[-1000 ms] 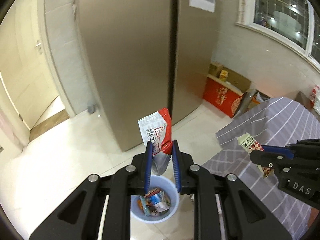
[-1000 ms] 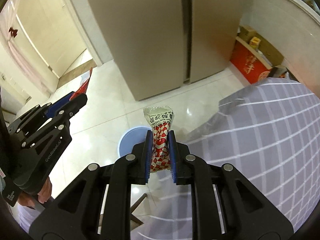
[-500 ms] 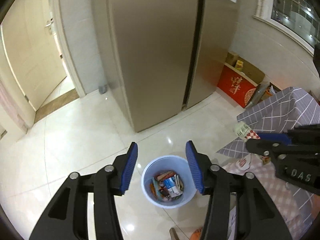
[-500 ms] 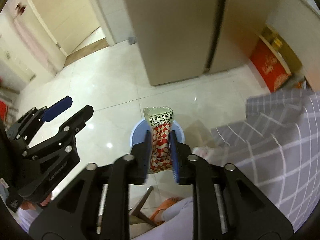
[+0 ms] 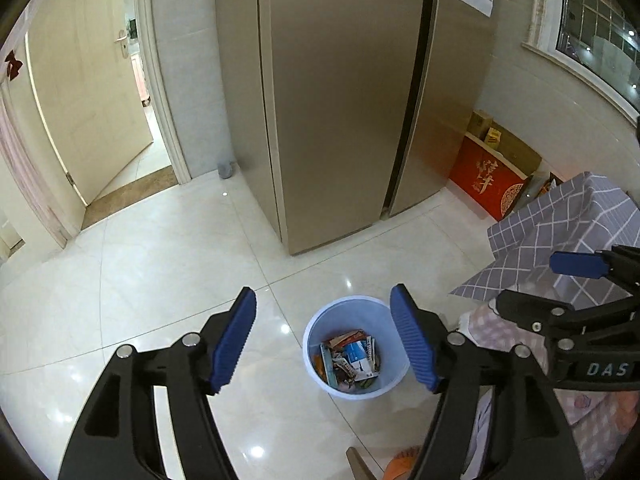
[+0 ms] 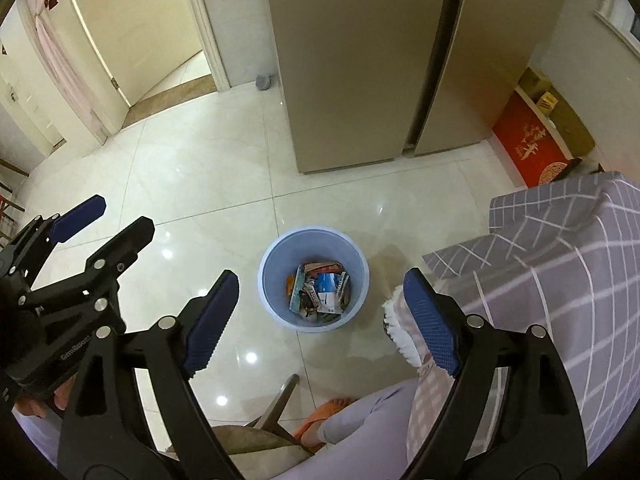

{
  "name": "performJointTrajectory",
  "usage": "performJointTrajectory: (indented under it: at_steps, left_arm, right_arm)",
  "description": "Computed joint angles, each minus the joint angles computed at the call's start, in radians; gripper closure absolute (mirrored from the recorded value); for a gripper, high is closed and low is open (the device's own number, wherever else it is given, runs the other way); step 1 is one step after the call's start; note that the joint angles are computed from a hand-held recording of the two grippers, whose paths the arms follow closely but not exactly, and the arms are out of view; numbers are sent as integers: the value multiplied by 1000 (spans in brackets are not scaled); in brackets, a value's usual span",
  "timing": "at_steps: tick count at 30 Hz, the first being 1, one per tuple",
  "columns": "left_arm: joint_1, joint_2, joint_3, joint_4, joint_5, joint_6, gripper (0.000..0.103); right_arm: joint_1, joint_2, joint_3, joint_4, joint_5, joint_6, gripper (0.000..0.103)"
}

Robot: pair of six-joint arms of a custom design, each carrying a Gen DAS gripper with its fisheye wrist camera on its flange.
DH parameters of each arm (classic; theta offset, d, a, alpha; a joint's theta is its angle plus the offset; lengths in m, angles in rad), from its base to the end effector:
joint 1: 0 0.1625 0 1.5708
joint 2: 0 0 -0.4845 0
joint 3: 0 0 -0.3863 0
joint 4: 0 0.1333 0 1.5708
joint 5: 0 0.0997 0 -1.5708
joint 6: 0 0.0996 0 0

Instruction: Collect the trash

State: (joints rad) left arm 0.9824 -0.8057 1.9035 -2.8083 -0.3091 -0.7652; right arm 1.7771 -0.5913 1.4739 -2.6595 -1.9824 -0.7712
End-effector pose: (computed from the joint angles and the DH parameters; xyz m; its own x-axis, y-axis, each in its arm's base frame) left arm -0.1513 -0.6378 0.1520 -0.6163 -0.5284 -0.5839 0.1701 0.6346 -0.7539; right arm 0.2479 -0.7285 0.0653 -0.5155 -0.7449 0.4235 -0.7807 0.6120 0.1262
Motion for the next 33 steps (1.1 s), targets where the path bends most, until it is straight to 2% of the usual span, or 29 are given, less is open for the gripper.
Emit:
performJointTrajectory:
  at_steps: [2,8,14,17,20,22,25,29,32,33]
  left_arm:
    - [-10,-2,5,17,-7,-28,29]
    - [-71,-18,36,154,29,-182,28]
    - [-162,-4,47,234,50,-253,27]
    - [-206,8,59,201,23,-229,27]
    - [-256,9,58,302,19,-297,27]
    - [-291,13,56,375,31,-349,25]
    - [-338,23,84,278,16,-287,24]
    - [-399,22,97,349,41,-361,24]
    - [-453,24,138,260,59,-311,19]
    - [-469,20,147,274,70,-334,19]
  right_arm:
    - [-2,-29,41,-32,14,-3,20]
    - [-14,-128,177,-156,60,-3,20]
    - [-40,-260,340,-305,118,21,20]
    - [-54,-320,420,-403,149,18,17]
    - [-69,-383,503,-525,169,7,16]
    - [-87,-439,569,-599,215,3,16]
    - [-105,-495,638,-698,256,-4,14]
    - [-126,-564,737,-833,296,-41,13]
    - [-144,-622,808,-912,339,-53,12]
    - [-150,-638,829,-944,354,-55,12]
